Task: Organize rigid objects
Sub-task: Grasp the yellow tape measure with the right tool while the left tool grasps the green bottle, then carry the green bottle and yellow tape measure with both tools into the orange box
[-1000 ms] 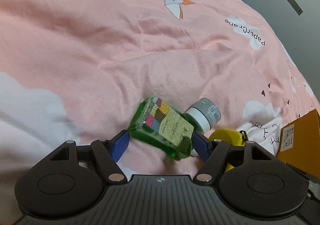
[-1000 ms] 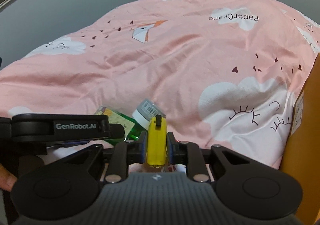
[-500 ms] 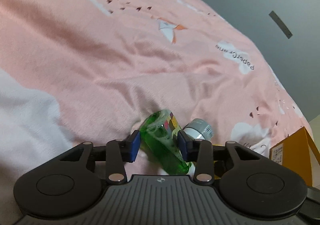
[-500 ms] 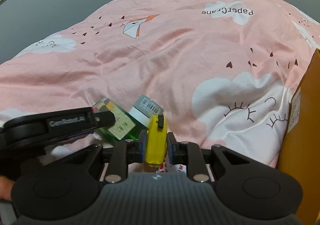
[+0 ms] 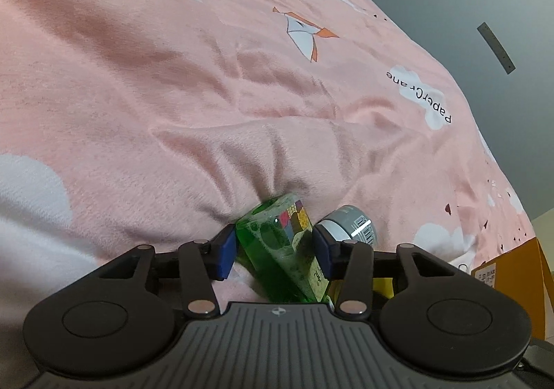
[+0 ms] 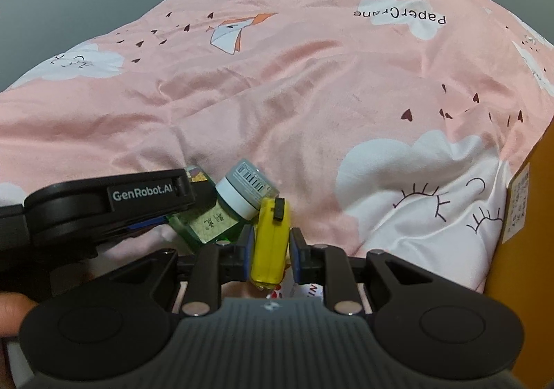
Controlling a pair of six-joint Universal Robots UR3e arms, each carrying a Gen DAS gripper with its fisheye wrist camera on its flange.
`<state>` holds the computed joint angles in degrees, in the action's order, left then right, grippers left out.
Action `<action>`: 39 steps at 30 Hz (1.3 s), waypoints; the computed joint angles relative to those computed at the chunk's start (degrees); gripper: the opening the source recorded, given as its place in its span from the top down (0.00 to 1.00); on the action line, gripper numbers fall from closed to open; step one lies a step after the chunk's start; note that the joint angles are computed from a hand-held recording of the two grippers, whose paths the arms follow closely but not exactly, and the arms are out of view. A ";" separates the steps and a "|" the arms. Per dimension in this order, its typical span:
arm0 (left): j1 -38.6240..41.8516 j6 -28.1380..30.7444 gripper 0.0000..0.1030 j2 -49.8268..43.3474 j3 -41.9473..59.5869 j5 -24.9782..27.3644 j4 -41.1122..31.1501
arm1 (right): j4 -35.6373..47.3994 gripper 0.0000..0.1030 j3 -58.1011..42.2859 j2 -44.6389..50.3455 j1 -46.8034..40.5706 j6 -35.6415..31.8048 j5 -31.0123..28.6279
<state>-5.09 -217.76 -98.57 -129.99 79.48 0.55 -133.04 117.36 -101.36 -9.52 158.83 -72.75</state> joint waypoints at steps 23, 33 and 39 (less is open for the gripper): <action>-8.22 6.65 0.68 15.90 -4.86 7.33 -1.75 | 10.42 0.82 5.50 -18.46 -9.11 -4.67 7.21; -15.07 8.91 0.68 20.05 -0.50 13.95 -7.15 | 24.33 0.82 4.85 -31.50 -20.26 -13.79 13.51; -18.75 9.44 0.68 20.45 3.86 16.79 -7.83 | 43.12 0.82 -1.10 -40.67 -34.64 -27.14 21.93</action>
